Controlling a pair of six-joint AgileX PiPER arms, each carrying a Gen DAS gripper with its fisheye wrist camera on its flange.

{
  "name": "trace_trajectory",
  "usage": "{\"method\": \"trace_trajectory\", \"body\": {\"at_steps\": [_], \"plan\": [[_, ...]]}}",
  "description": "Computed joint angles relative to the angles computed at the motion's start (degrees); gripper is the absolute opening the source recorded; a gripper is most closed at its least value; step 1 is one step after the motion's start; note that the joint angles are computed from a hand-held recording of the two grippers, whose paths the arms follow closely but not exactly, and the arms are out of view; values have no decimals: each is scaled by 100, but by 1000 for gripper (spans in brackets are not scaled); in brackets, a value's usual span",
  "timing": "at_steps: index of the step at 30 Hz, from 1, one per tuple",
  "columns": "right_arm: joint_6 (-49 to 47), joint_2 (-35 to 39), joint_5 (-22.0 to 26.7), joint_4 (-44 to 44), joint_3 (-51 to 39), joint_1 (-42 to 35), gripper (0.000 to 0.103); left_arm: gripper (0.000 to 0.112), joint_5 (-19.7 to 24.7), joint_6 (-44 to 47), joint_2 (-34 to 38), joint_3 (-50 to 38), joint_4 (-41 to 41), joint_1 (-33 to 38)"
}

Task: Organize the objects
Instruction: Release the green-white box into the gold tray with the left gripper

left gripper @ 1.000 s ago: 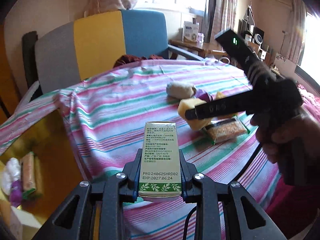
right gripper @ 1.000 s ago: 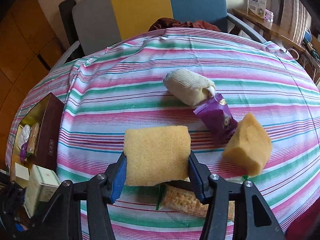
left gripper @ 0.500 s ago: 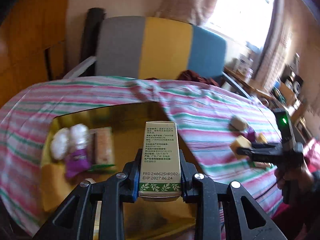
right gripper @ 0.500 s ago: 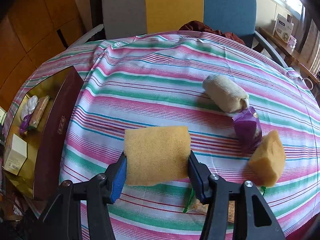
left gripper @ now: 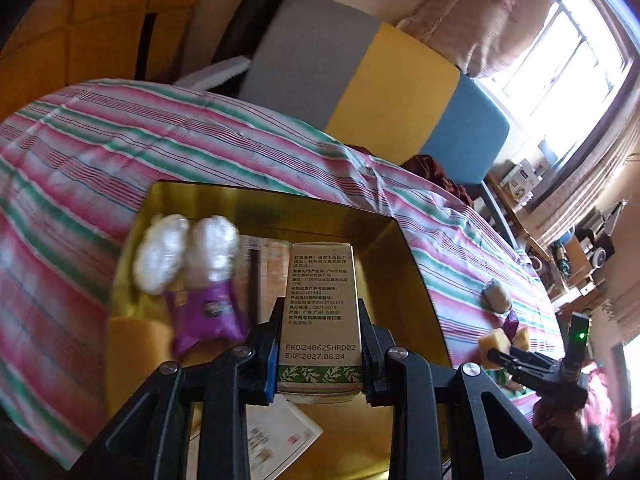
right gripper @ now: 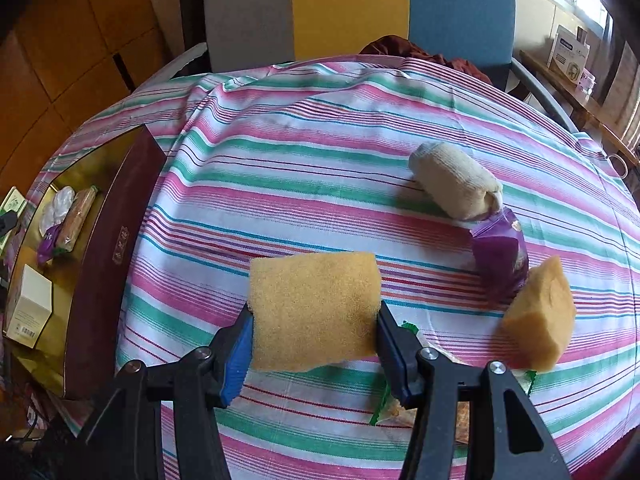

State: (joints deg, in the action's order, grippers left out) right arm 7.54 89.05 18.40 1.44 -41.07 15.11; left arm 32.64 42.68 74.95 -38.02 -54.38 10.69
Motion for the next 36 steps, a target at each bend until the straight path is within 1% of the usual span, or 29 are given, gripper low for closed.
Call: {"method": "trace_trajectory", "body": {"at_steps": [1,3,4,6,8,12,14,16,17,18,19,20,24,25,27,29,31,33,34,36], "plan": [[-9,-15,-5,4,7,-6,56,30,-109,-263,191,-145,97,-182],[-41,-36,-11,47,8,-20,56,30,-204,-515,583,-451,182,-422],[-48,-43,-17,57,6,-25,56,30,-331,-862,788,-627,404,-585],[-61,-65,-29,74,4,-46,56,30,-428,-1229,1201,-963,624,-743],[-139,-92,-44,163,5,-82,56,30,-657,-1911,1611,-1285,1156,-989],[-348,-126,-65,376,-10,-145,56,30,-738,-2813,2329,-1833,1968,-1223],[-421,-136,-77,442,-9,-152,56,30,-881,-3351,2611,-2043,2528,-1367],[-374,-142,-94,397,-2,-131,56,34,-781,-3814,2928,-2322,2966,-1411],[-342,-138,-98,361,-5,-129,56,39,-695,-3828,3009,-2406,2926,-1374],[-329,-138,-103,350,-5,-133,56,41,-660,-3772,3025,-2432,2823,-1343],[-369,-139,-107,396,-4,-145,56,46,-680,-3720,2961,-2397,2795,-1336],[-453,-126,-114,470,-8,-170,56,46,-755,-3695,2860,-2318,2828,-1349],[-400,-99,-90,399,-24,-164,56,46,-981,-3738,2295,-1913,3196,-1420],[-360,-99,-91,353,-23,-158,56,47,-1046,-3860,2145,-1816,3410,-1454],[-262,-92,-80,257,-24,-149,56,49,-1229,-4406,1684,-1462,4119,-1609],[-199,-86,-71,194,-19,-144,56,51,-1403,-4516,1224,-1074,4377,-1695],[-111,-68,-61,105,-19,-119,56,53,-1554,-4912,744,-680,4930,-1810],[8,-47,-40,-26,-29,-68,56,53,-1605,-5428,377,-395,5486,-1915],[72,-30,-26,-97,-38,-40,56,54,-1597,-5553,151,-225,5635,-1927],[248,16,5,-278,-59,21,56,54,-1624,-6232,-100,-10,6303,-2065]]}}
